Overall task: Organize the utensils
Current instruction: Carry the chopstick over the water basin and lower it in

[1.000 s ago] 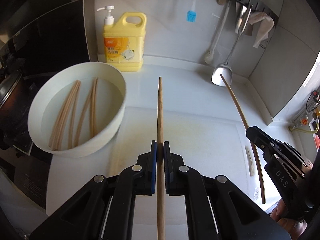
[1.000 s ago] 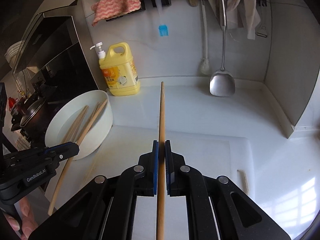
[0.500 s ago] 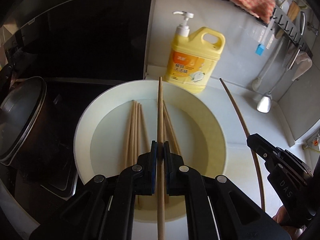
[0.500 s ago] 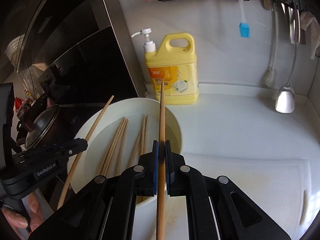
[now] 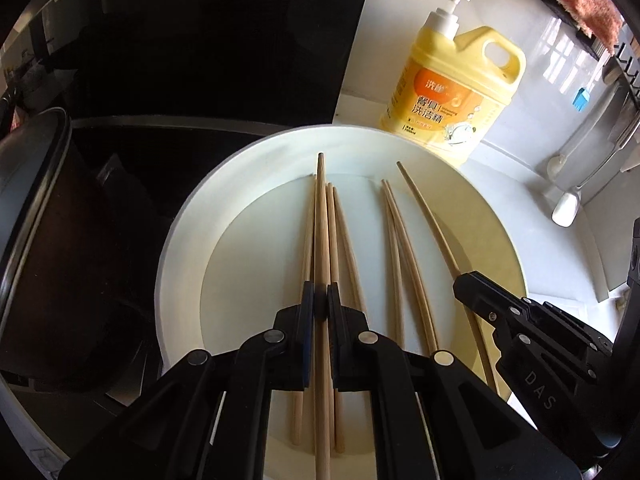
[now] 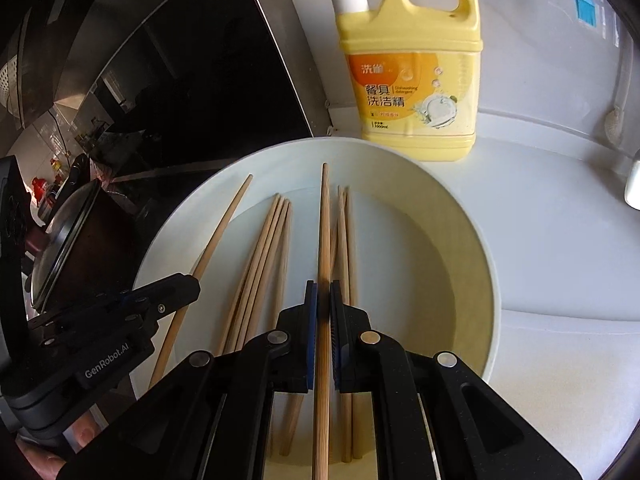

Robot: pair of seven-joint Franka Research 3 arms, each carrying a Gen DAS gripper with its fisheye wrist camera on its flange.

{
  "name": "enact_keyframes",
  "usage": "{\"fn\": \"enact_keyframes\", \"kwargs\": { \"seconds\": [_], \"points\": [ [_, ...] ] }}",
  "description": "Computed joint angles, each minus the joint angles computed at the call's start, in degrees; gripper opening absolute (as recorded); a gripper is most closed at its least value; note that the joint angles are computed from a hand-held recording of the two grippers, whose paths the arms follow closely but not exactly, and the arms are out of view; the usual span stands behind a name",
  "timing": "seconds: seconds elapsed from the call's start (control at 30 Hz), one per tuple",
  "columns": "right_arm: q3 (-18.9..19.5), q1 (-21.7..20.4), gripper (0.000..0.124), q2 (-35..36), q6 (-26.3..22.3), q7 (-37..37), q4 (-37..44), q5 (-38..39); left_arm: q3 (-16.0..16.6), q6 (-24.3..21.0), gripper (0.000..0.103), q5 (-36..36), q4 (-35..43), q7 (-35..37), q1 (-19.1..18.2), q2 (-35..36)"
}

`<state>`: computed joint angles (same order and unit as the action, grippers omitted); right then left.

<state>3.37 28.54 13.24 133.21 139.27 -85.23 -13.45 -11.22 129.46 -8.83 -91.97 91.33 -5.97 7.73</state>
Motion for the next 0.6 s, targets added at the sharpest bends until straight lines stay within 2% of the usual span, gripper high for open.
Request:
{"fn": "enact_keyframes", "kwargs": {
  "seconds": [0.27,0.47,0.5,0.53,0.57,0.6],
  "points": [
    [0.1,-0.5,0.006,2.8,-2.5,-3.6,3.0,4.3,-0.1,-2.8,0.008,1.7,2.1,-2.0,-0.4,2.5],
    [-0.2,-0.8,0.006,3.2,-3.6,-5.3,3.4,6.0,-0.2,-3.4,0.009,3.3,2.3,-3.5,-0.5,2.8],
    [-0.2,-0.8,0.007,3.4,-4.0,-5.4,3.7,6.0,-0.2,-3.3,0.011,3.6,2.2,-3.7,-0.6,2.7],
    [-0.3,-0.8,0.011,3.1,-4.2,-5.3,3.6,6.0,-0.2,-3.2,0.021,4.3,2.0,-4.2,-0.7,2.4],
    [-0.4,-0.7,0.014,3.0,-4.4,-5.1,3.6,5.6,-0.1,-3.0,0.034,4.7,1.7,-4.7,-0.8,2.1],
    [-0.6,-0.6,0.019,2.8,-4.5,-4.9,3.6,5.2,0.0,-2.6,0.042,5.3,1.2,-5.4,-0.8,1.6]
  ]
}}
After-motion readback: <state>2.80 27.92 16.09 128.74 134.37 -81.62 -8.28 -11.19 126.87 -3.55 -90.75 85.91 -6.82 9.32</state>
